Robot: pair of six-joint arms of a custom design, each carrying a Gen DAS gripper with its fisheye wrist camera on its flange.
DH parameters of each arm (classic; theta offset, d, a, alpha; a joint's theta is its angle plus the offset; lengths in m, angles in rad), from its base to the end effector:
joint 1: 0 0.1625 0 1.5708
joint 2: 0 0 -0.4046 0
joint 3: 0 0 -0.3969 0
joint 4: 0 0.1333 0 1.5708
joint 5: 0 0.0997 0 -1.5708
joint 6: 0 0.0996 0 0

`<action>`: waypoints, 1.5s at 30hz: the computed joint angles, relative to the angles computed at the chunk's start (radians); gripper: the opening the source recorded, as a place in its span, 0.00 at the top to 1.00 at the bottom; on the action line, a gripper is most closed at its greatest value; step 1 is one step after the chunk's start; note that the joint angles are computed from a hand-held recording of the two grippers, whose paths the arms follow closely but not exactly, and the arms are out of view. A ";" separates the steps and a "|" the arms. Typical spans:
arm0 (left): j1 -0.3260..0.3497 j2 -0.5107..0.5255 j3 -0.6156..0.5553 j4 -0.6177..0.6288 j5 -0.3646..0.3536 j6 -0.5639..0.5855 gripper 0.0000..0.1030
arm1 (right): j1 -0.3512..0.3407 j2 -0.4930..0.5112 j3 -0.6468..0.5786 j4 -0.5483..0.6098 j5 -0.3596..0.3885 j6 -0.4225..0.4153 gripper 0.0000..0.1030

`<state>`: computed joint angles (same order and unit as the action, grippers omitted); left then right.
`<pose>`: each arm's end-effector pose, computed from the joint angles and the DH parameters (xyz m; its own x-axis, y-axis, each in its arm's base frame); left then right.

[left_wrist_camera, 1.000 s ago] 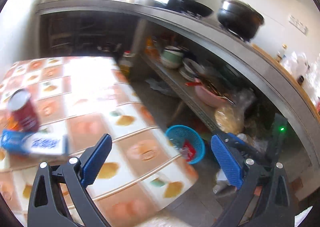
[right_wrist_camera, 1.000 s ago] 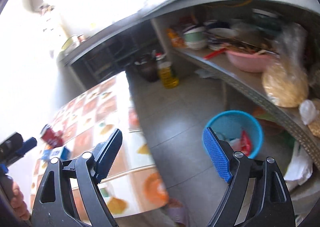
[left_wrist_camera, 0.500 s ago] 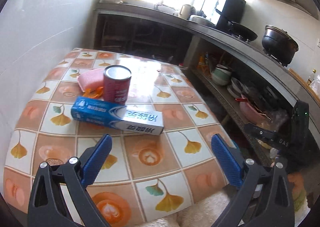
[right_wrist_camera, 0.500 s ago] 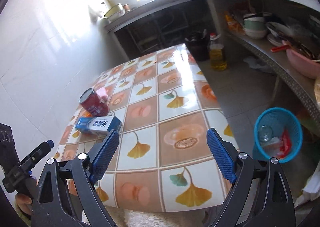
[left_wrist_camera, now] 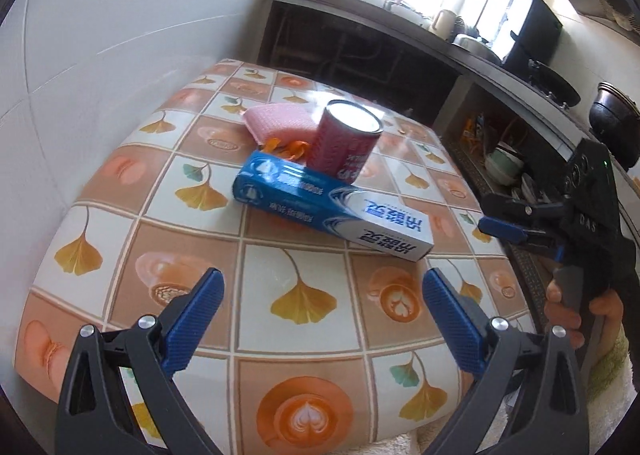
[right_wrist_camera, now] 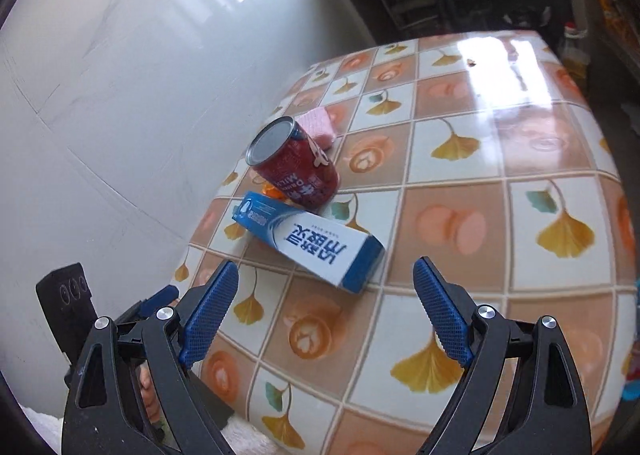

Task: Collect trash
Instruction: 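Grasp the blue-white toothpaste box with the left gripper and lift it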

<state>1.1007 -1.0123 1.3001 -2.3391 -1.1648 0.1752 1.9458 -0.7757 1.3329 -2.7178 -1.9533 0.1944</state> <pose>-0.1748 -0.7252 0.3579 -0.8179 0.3873 -0.4254 0.5527 0.7343 -0.3941 0.3678 -0.6719 0.2146 -0.9804 0.0055 0.1969 -0.1172 0.7871 -0.6056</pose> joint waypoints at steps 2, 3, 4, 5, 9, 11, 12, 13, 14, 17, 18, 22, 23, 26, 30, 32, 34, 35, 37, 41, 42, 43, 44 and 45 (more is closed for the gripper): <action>0.007 0.002 -0.008 0.013 0.019 -0.018 0.06 | -0.028 0.063 -0.114 0.099 0.046 0.012 0.24; 0.011 0.002 -0.010 0.018 0.025 -0.026 0.06 | -0.037 0.085 -0.152 0.132 0.058 0.019 0.27; 0.014 0.000 -0.011 0.021 0.030 -0.034 0.06 | -0.044 0.112 -0.197 0.171 0.054 0.029 0.28; 0.018 -0.002 -0.012 0.022 0.035 -0.041 0.06 | -0.049 0.134 -0.233 0.204 0.053 0.030 0.28; 0.028 -0.009 -0.022 0.034 0.045 -0.055 0.06 | -0.072 0.163 -0.269 0.294 0.137 0.047 0.32; 0.032 -0.008 -0.034 0.041 0.044 -0.065 0.06 | -0.071 0.147 -0.235 0.297 0.197 0.049 0.33; 0.034 -0.005 -0.042 0.044 0.041 -0.069 0.06 | -0.070 0.139 -0.216 0.291 0.228 0.047 0.33; 0.034 -0.001 -0.050 0.049 0.038 -0.073 0.06 | -0.067 0.132 -0.195 0.285 0.264 0.045 0.33; 0.035 0.003 -0.059 0.056 0.035 -0.078 0.06 | -0.065 0.125 -0.176 0.281 0.299 0.045 0.33; 0.035 0.021 -0.089 0.068 0.028 -0.088 0.06 | -0.053 0.120 -0.134 0.275 0.418 0.022 0.33; 0.033 0.026 -0.097 0.071 0.030 -0.092 0.06 | -0.050 0.121 -0.126 0.276 0.453 0.009 0.33; 0.028 0.072 -0.159 0.115 0.039 -0.103 0.06 | -0.027 0.110 -0.081 0.256 0.501 -0.033 0.33; 0.027 0.085 -0.173 0.127 0.037 -0.100 0.06 | -0.022 0.099 -0.061 0.238 0.488 -0.032 0.32; 0.023 0.140 -0.230 0.182 0.029 -0.070 0.06 | -0.010 0.053 0.010 0.169 0.406 -0.003 0.32; 0.003 0.196 -0.253 0.183 0.128 -0.017 0.06 | 0.000 -0.023 0.119 0.066 0.317 0.038 0.32; -0.004 0.213 -0.256 0.186 0.172 -0.010 0.06 | 0.000 -0.053 0.162 0.021 0.297 0.056 0.32; -0.002 0.218 -0.261 0.207 0.178 -0.031 0.08 | -0.002 -0.062 0.178 -0.010 0.285 0.069 0.32; 0.001 0.222 -0.269 0.230 0.170 -0.051 0.11 | -0.012 -0.089 0.202 -0.017 0.287 0.068 0.32; 0.006 0.221 -0.278 0.264 0.165 -0.079 0.22 | -0.018 -0.102 0.220 -0.040 0.287 0.078 0.32; 0.008 0.201 -0.257 0.271 0.162 -0.084 0.40 | -0.031 -0.113 0.223 -0.053 0.294 0.075 0.32; 0.007 0.194 -0.246 0.263 0.169 -0.080 0.43 | -0.030 -0.110 0.217 -0.055 0.292 0.072 0.32; 0.004 0.185 -0.235 0.255 0.178 -0.075 0.45 | -0.028 -0.105 0.206 -0.054 0.286 0.066 0.32; 0.004 0.175 -0.221 0.247 0.181 -0.070 0.45 | -0.026 -0.095 0.188 -0.050 0.278 0.060 0.32; 0.005 0.167 -0.212 0.246 0.176 -0.069 0.46 | -0.022 -0.089 0.173 -0.045 0.267 0.051 0.32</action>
<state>1.1056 -0.8454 1.0879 -2.0933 -0.9887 0.1066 1.9237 -0.8646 1.5062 -2.7625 -1.6862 0.2449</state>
